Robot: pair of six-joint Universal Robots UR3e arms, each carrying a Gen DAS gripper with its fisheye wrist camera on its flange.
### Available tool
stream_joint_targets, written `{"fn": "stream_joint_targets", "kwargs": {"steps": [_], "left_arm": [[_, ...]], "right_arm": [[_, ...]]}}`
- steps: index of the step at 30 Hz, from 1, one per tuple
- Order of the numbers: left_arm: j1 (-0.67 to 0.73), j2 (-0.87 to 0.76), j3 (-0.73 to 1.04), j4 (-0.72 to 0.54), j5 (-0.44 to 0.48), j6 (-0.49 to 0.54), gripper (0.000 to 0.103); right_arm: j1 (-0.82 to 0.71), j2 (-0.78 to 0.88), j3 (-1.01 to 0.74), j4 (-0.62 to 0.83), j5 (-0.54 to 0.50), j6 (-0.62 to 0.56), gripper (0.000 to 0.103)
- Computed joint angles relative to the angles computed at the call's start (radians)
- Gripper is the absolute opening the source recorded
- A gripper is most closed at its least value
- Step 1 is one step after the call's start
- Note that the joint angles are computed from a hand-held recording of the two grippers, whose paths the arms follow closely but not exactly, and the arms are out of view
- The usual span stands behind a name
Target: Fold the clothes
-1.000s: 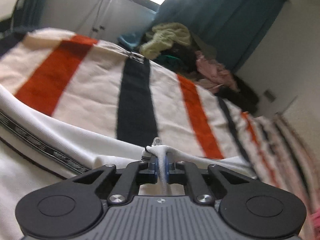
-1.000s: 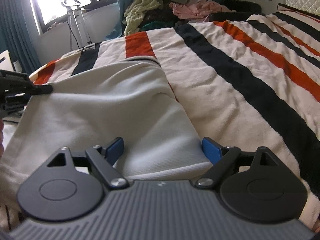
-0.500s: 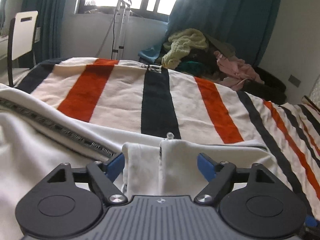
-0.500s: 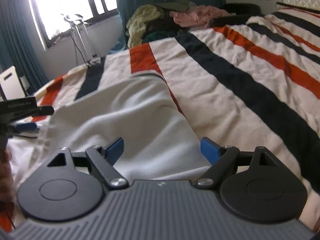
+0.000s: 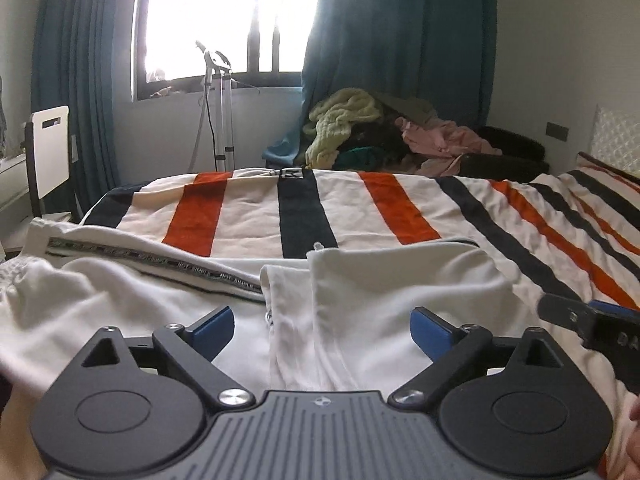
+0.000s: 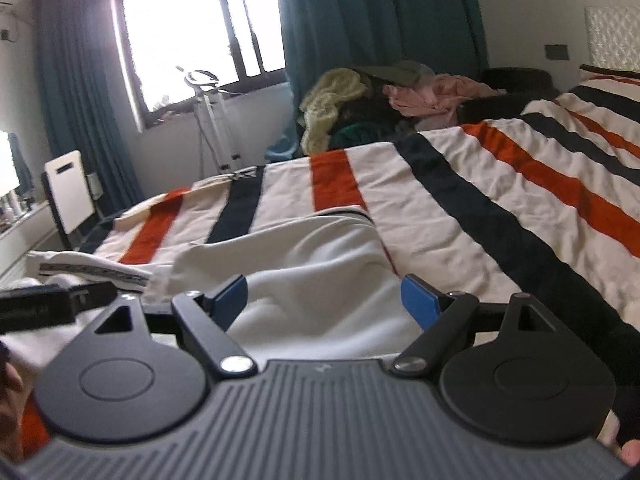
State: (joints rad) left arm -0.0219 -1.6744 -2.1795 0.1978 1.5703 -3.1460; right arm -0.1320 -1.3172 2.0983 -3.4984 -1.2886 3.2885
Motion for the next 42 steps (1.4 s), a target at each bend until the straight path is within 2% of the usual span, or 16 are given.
{"fn": "stream_joint_targets", "kwargs": {"steps": [6, 9, 12, 14, 18, 22, 24, 27, 29, 33, 35, 38, 41, 42], "left_arm": [[0.017, 0.071, -0.081, 0.002, -0.006, -0.011, 0.097], [0.088, 0.097, -0.087, -0.063, -0.066, -0.048, 0.098], [0.181, 0.149, -0.092, -0.155, -0.100, -0.023, 0.098], [0.282, 0.208, -0.091, -0.259, -0.168, -0.032, 0.099], [0.561, 0.310, -0.054, -0.558, -0.423, -0.040, 0.099], [0.759, 0.311, 0.027, -0.850, -0.531, -0.016, 0.098], [0.848, 0.303, 0.023, -0.907, -0.576, -0.031, 0.098], [0.914, 0.255, 0.020, -0.870, -0.576, -0.115, 0.098], [0.911, 0.210, 0.041, -0.847, -0.544, -0.181, 0.097], [0.909, 0.080, 0.055, -0.642, -0.565, -0.343, 0.091], [0.867, 0.009, 0.093, -0.523, -0.475, -0.402, 0.088], [0.808, -0.097, 0.166, -0.382, -0.332, -0.465, 0.075], [0.800, -0.180, 0.195, -0.261, -0.259, -0.496, 0.066], [0.797, -0.208, 0.206, -0.223, -0.235, -0.504, 0.061]], "right_arm": [[0.026, -0.013, 0.024, -0.019, 0.011, -0.021, 0.085], [0.043, -0.002, 0.013, -0.012, -0.004, -0.030, 0.085], [0.045, 0.010, -0.003, 0.011, -0.019, -0.018, 0.085], [0.046, 0.014, -0.008, 0.032, -0.029, -0.005, 0.085], [0.049, 0.023, -0.022, 0.055, -0.043, 0.003, 0.085], [0.042, 0.021, -0.022, 0.084, -0.048, 0.014, 0.085], [0.034, 0.019, -0.023, 0.104, -0.041, 0.021, 0.085], [0.018, 0.017, -0.021, 0.121, -0.017, 0.041, 0.085], [0.011, 0.019, -0.022, 0.131, -0.006, 0.053, 0.085], [0.010, 0.031, -0.037, 0.157, 0.006, 0.056, 0.085], [0.017, 0.039, -0.047, 0.168, 0.005, 0.052, 0.085], [0.044, 0.052, -0.068, 0.178, -0.023, 0.035, 0.085], [0.066, 0.062, -0.083, 0.178, -0.040, 0.016, 0.085], [0.073, 0.066, -0.087, 0.178, -0.045, 0.010, 0.085]]}}
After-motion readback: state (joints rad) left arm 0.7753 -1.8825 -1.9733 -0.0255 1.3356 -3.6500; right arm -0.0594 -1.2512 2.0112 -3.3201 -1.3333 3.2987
